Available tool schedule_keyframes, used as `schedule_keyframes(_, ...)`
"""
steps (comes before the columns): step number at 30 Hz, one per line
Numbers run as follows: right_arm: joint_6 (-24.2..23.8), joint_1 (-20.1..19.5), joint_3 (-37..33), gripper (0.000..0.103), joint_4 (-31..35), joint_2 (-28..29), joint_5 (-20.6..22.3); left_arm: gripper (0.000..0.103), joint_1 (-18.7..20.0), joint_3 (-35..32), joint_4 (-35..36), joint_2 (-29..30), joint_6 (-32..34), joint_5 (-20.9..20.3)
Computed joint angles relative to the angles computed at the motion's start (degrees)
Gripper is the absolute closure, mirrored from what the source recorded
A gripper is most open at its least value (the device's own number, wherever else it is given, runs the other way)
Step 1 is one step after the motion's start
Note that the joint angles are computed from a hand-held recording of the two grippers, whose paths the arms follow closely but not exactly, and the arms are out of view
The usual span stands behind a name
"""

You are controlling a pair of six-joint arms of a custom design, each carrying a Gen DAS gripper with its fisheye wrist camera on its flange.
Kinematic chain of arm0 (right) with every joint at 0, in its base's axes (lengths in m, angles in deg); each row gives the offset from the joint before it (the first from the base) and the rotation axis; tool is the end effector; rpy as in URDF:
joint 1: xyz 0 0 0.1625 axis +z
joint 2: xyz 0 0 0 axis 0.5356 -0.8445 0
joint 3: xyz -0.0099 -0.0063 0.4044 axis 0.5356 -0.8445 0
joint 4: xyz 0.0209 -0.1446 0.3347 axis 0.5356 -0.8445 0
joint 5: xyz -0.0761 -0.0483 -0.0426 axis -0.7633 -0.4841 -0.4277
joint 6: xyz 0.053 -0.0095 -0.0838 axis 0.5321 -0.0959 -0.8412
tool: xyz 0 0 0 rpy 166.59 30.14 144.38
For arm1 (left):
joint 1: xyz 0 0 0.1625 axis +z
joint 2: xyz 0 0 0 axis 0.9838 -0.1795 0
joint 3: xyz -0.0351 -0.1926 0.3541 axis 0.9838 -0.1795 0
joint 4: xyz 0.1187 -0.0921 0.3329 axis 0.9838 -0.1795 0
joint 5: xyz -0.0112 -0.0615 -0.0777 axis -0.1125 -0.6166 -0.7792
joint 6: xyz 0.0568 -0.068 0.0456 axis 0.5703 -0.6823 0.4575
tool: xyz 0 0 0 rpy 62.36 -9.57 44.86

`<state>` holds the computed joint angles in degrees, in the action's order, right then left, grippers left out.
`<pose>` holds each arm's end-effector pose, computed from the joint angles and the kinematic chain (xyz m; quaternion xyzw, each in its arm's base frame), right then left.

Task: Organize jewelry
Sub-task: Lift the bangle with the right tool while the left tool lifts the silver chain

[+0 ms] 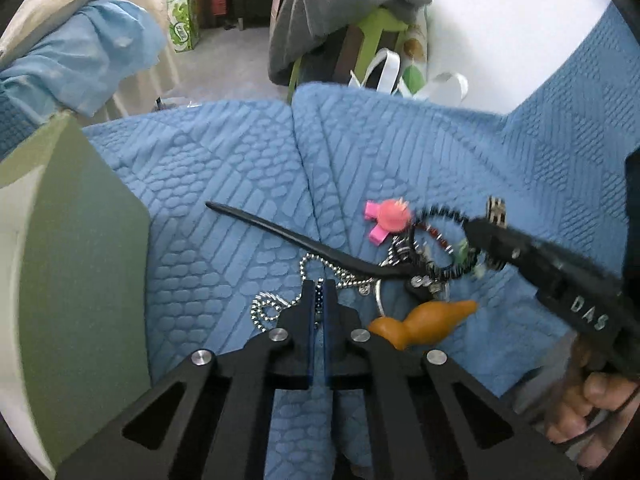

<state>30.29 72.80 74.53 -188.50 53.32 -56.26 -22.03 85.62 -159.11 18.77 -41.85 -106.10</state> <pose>0.2539 -0.6435 0.1330 0.0319 -0.9132 0.3242 0.2447 -0.2240 -0.6978 0.2056 0.2423 0.9327 -0.1074 0.2444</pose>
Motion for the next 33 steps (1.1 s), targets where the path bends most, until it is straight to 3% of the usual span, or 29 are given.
schedule_keyframes(12,0.90,2.21,2.69,0.095,-3.69,-1.40,-1.42,0.100,1.08,2.48,-0.16,-2.25,3.00,-2.05)
schedule_keyframes(14,0.83,2.41,2.88,0.095,-4.20,-1.51,-1.83,0.100,0.84,4.12,-2.70,-2.64,4.41,-0.47)
schedule_keyframes(15,0.94,2.42,2.93,0.095,-4.25,-1.56,-1.90,0.094,0.68,4.29,-2.90,-2.57,4.73,0.52)
schedule_keyframes(16,1.14,2.43,3.03,0.095,-4.25,-1.67,-1.99,0.071,0.77,3.70,-1.93,-2.24,4.53,0.52)
schedule_keyframes(18,1.31,2.41,3.14,0.095,-4.23,-1.83,-2.03,0.043,1.23,3.59,-2.24,-2.06,4.57,-0.72)
schedule_keyframes(24,1.23,2.65,3.10,0.095,-4.26,-1.90,-2.33,0.044,1.42,4.32,-3.39,-1.06,7.39,1.60)
schedule_keyframes(25,1.32,2.72,3.03,0.095,-4.03,-1.93,-2.37,0.053,1.44,4.58,-3.06,-0.69,7.73,2.62)
schedule_keyframes(27,1.17,2.86,3.07,0.095,-4.22,-1.89,-2.87,0.061,0.73,7.04,-6.54,-0.97,10.14,5.30)
schedule_keyframes(29,1.42,3.04,2.98,0.095,-3.87,-1.93,-3.36,0.062,0.10,8.20,-7.92,-0.95,12.12,7.09)
schedule_keyframes(33,2.33,3.46,2.16,0.095,-1.66,-1.80,-4.88,0.086,-0.79,11.41,-12.69,-1.46,16.42,8.48)
